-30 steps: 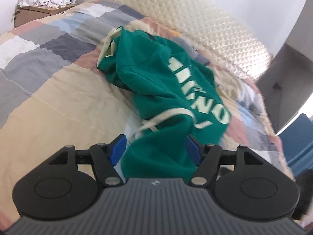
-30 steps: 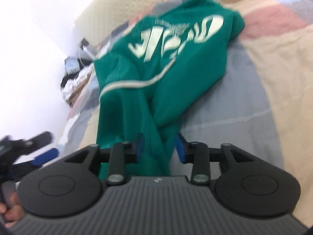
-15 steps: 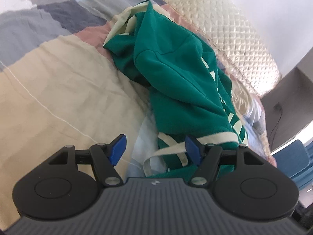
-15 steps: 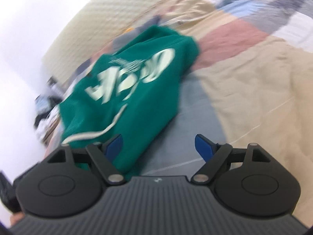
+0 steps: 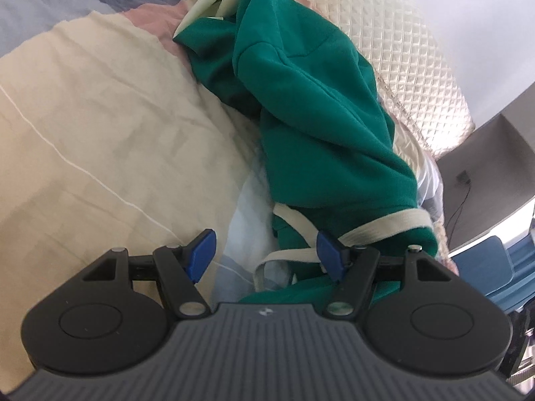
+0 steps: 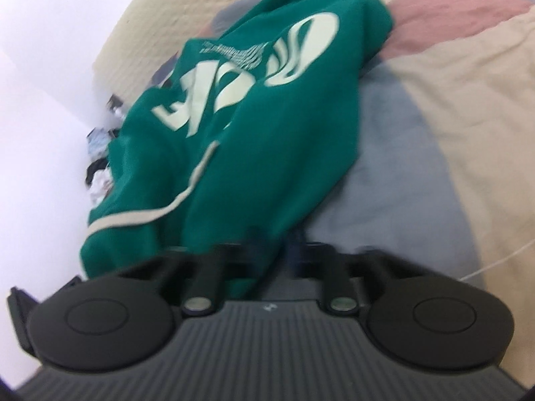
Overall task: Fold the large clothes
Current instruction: 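Lift the hoodie with the right gripper while the left gripper holds the cream drawstring edge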
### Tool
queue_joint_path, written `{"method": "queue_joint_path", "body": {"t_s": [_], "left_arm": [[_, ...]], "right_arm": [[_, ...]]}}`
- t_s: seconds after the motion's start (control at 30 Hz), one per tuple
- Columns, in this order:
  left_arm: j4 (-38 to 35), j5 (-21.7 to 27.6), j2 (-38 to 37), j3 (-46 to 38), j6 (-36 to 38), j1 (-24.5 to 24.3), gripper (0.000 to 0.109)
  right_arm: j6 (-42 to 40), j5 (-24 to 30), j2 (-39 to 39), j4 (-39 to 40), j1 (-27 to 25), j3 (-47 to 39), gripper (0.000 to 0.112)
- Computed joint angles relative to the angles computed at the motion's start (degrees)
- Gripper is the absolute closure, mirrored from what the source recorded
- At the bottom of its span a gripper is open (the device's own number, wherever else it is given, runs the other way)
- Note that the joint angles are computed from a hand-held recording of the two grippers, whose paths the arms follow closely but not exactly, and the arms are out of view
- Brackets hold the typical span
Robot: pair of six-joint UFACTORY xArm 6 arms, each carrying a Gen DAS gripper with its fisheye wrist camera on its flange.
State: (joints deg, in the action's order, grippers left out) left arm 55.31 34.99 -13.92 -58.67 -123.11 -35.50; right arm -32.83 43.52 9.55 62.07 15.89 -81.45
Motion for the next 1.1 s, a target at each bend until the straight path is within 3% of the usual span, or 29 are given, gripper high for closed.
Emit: {"method": "queue_joint_path", "body": {"t_s": [0.3, 0.53, 0.7, 0.73, 0.83, 0.97, 1.0, 1.03, 1.1], "left_arm": [[4.8, 1.4, -1.4, 0.0, -5.3, -2.0, 0.037], [6.7, 1.2, -2.3, 0.8, -7.8, -2.3, 0.037], [8.4, -1.5, -2.9, 2.2, -11.3, -1.3, 0.037], [9.6, -1.9, -3.0, 2.4, -12.6, -1.1, 0.037], [14.0, -3.6, -3.6, 2.8, -16.4, -0.1, 0.037], [25.4, -6.4, -4.6, 3.5, -27.3, 1.1, 0.036], [27.5, -6.6, -4.9, 3.4, -29.7, 1.1, 0.036], [30.8, -6.7, -5.3, 3.6, -33.0, 1.2, 0.035], [34.8, -6.2, -5.8, 3.5, -35.9, 1.0, 0.027]], "right_arm": [[-7.8, -6.6, -6.1, 6.4, 0.0, 2.1, 0.108], [-2.2, -12.1, -7.7, 2.9, -2.3, 3.8, 0.109], [7.0, -26.6, -8.3, -7.9, -2.4, 8.0, 0.11], [8.6, -25.6, -8.3, -6.8, -3.2, 8.0, 0.109], [7.9, -15.7, -7.9, 4.3, -5.8, 6.8, 0.106], [8.6, -9.5, -8.5, 6.5, -4.6, 7.9, 0.103], [9.7, -7.6, -8.3, 6.7, -4.6, 7.8, 0.094], [10.9, -5.8, -7.9, 7.3, -4.5, 7.5, 0.075], [10.9, -3.3, -8.4, 11.2, -4.5, 8.9, 0.051]]}}
